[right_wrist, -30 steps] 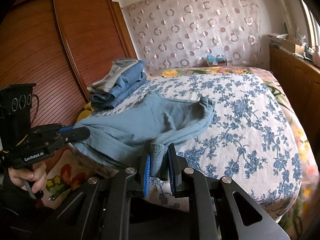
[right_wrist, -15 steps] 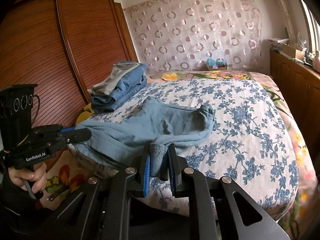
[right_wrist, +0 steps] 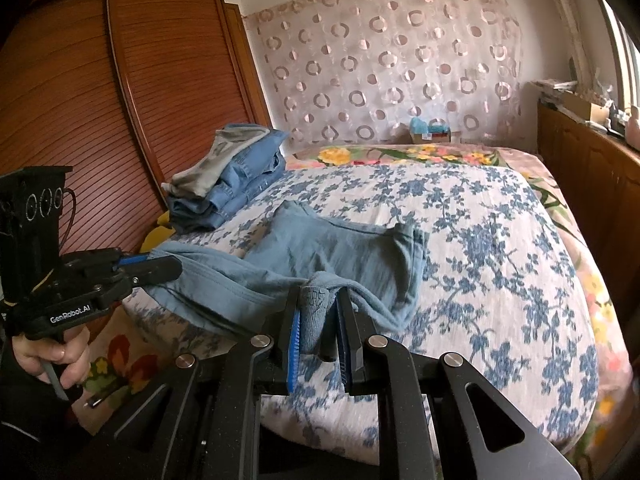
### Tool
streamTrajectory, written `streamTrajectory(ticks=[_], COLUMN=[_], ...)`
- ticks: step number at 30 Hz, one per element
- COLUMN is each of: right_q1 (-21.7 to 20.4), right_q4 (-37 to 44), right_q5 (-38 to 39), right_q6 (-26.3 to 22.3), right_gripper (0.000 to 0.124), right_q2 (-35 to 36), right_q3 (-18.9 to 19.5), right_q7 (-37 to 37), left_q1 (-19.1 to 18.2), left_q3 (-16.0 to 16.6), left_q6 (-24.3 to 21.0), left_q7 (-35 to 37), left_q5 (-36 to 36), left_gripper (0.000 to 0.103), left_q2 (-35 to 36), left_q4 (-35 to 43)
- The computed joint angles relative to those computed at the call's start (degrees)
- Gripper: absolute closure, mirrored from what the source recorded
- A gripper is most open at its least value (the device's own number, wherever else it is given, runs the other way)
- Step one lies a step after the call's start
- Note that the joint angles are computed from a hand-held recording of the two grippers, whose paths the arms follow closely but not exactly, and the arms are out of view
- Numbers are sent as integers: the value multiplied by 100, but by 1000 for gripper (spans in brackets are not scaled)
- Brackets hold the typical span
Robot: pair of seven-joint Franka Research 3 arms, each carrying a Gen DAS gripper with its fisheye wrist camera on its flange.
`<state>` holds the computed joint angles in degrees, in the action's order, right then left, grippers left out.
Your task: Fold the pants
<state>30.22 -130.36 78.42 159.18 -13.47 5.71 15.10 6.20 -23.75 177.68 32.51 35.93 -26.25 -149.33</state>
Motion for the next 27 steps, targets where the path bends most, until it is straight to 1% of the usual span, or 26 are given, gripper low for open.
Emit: streamTrajectory(ticks=[6,11,18,21,27], right_q1=[-45,-89,-178,-213,-274], right_q4=[273,665,1218,1367,1522], right_q5=[-135,-225,-497,-730,-1094], right_q6=[2,62,183,253,302], right_gripper=[108,108,108,108,108], right_q2=[273,577,1103,1312,1543], right_q3=[27,87,226,307,425], right_q7=[108,187,442,635,956], left_q1=[130,275,351,262,166], left_q3=[15,26,136,215,320], left_q6=[14,-59,-131,-272,-326], left_q7=[27,4,-126,-222,-477], left_q5=[97,249,541,637,974], left_gripper=[92,92,92,92,92], left_q2=[211,380,697,807,873], left_q4=[209,484,816,893,915])
